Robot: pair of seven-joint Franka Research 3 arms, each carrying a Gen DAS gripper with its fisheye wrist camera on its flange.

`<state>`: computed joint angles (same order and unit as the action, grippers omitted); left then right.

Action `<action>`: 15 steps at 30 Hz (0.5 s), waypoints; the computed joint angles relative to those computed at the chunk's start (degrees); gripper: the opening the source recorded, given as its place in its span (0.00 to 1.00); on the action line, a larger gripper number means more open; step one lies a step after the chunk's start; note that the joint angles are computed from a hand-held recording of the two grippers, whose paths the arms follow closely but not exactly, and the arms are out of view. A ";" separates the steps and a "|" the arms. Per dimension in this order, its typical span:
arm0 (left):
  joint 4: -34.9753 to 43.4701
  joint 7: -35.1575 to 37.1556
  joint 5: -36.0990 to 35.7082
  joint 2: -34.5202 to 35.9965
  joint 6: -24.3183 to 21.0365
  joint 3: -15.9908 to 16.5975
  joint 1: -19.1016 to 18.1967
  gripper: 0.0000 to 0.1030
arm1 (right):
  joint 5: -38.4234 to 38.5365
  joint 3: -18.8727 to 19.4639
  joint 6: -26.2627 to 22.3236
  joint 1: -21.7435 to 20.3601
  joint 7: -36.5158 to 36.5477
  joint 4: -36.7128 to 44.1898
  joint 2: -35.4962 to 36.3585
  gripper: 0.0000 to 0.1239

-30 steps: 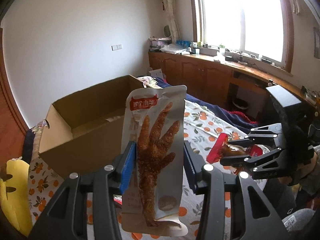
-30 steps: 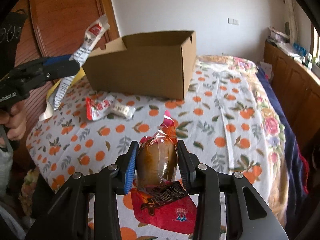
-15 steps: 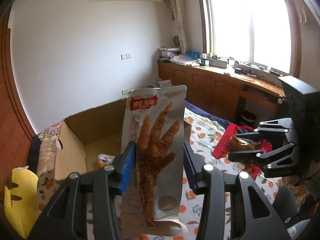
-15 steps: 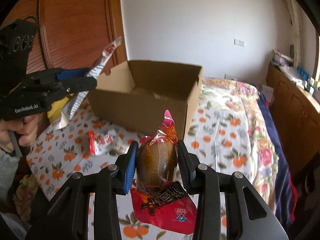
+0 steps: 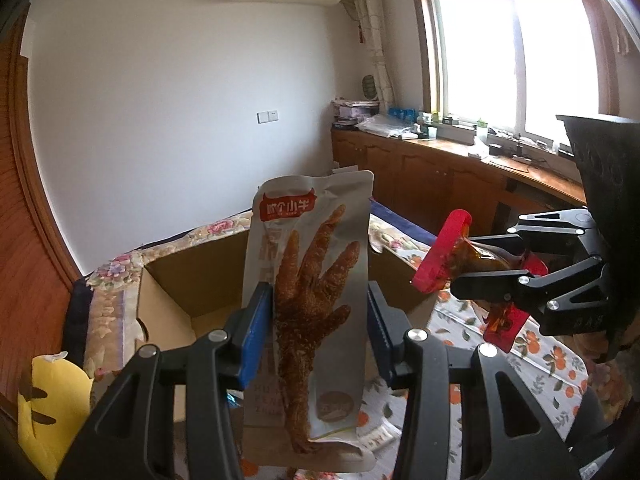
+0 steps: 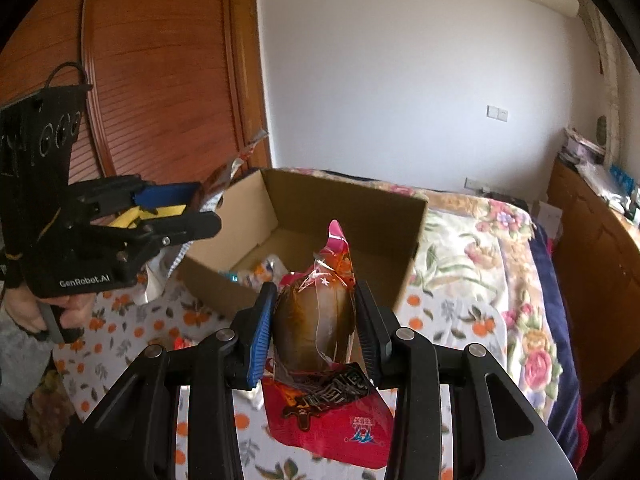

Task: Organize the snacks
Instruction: 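Carry both snacks into the cardboard box and open both tools to release them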

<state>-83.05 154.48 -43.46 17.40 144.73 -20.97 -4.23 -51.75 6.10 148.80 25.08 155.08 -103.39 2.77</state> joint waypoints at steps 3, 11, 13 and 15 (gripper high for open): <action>2.76 -1.70 2.05 2.35 0.75 0.27 -0.64 0.44 | 0.67 -0.62 0.54 -0.11 -2.58 3.35 2.72 0.30; 10.72 -7.66 9.64 9.38 0.73 -0.89 -1.04 0.44 | 4.75 -4.37 2.68 1.64 -9.12 11.09 10.17 0.30; 12.78 -9.24 11.93 11.25 0.28 -0.91 -1.42 0.44 | 5.94 -5.58 3.83 2.22 -10.22 12.01 11.44 0.30; 14.91 -11.13 14.29 13.26 -0.47 -0.87 -1.81 0.44 | 7.28 -6.66 4.65 2.68 -11.11 13.27 12.91 0.30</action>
<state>-68.14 143.35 -29.17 30.65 144.26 -21.84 -6.05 -44.47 -0.56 153.44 27.76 143.97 -90.12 15.68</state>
